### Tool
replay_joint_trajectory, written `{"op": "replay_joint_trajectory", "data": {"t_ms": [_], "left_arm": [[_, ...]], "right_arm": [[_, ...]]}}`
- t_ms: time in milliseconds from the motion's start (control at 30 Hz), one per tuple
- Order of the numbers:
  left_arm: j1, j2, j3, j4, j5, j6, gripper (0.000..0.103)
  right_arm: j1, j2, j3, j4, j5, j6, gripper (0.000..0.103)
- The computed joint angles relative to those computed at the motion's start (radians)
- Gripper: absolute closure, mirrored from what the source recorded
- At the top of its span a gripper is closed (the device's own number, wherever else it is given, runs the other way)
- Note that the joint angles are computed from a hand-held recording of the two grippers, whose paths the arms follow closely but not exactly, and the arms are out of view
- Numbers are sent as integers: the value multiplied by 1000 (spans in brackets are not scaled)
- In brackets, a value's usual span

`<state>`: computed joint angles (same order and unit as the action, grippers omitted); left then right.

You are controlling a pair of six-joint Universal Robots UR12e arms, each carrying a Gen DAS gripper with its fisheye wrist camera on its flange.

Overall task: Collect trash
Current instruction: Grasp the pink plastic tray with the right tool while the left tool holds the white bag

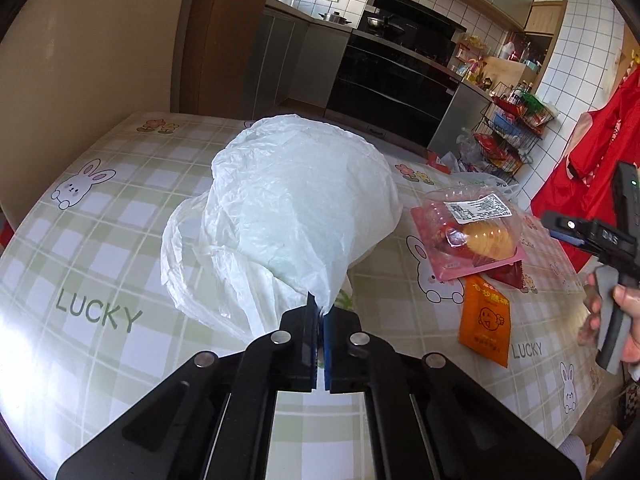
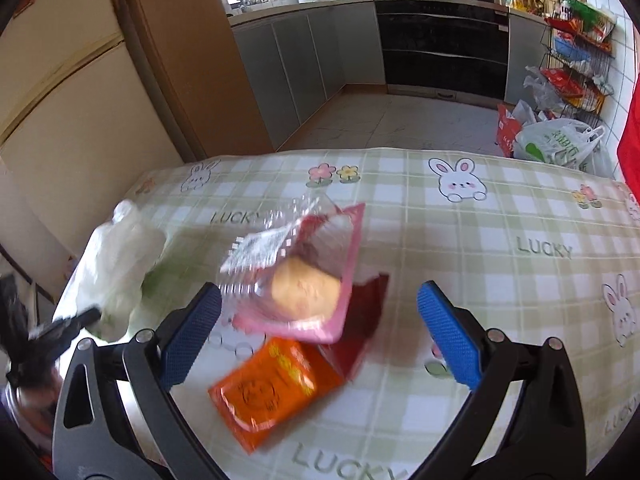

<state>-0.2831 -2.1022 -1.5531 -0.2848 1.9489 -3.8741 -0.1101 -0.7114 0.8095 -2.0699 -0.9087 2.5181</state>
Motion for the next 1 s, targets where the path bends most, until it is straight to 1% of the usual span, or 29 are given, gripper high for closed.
{"op": "replay_joint_trajectory", "data": {"t_ms": [100,167,233,333,400,433,500,567,667,700,800,1000], "left_arm": [[-8,13,-21,23,-3,-13,101],[-15,23,-42,42,-10,-32,101],[-22,34,-65,69,-15,-50,101],[-33,49,-102,99,-24,-89,101],[-38,55,-119,108,-27,-117,101],[-40,58,-126,111,-28,-131,101],[-44,62,-138,120,-23,-157,101],[-47,65,-147,124,-17,-172,101],[-52,65,-146,114,-4,-176,101],[-53,64,-146,113,-2,-175,101],[-58,65,-147,114,11,-174,101],[-64,70,-144,118,34,-171,101]], "right_arm": [[20,46,-71,18,-30,69,6],[28,77,-121,59,-35,112,6],[37,96,-151,83,-52,128,6],[44,103,-159,98,-59,118,6],[45,105,-165,133,-56,87,18],[47,99,-156,139,-62,72,27],[44,76,-111,97,-50,61,30],[38,56,-73,61,-28,57,38],[36,19,-17,15,-8,12,44],[36,8,-1,4,-4,-7,45],[29,-31,57,-28,46,-57,45],[14,-87,131,-54,138,-85,45]]}}
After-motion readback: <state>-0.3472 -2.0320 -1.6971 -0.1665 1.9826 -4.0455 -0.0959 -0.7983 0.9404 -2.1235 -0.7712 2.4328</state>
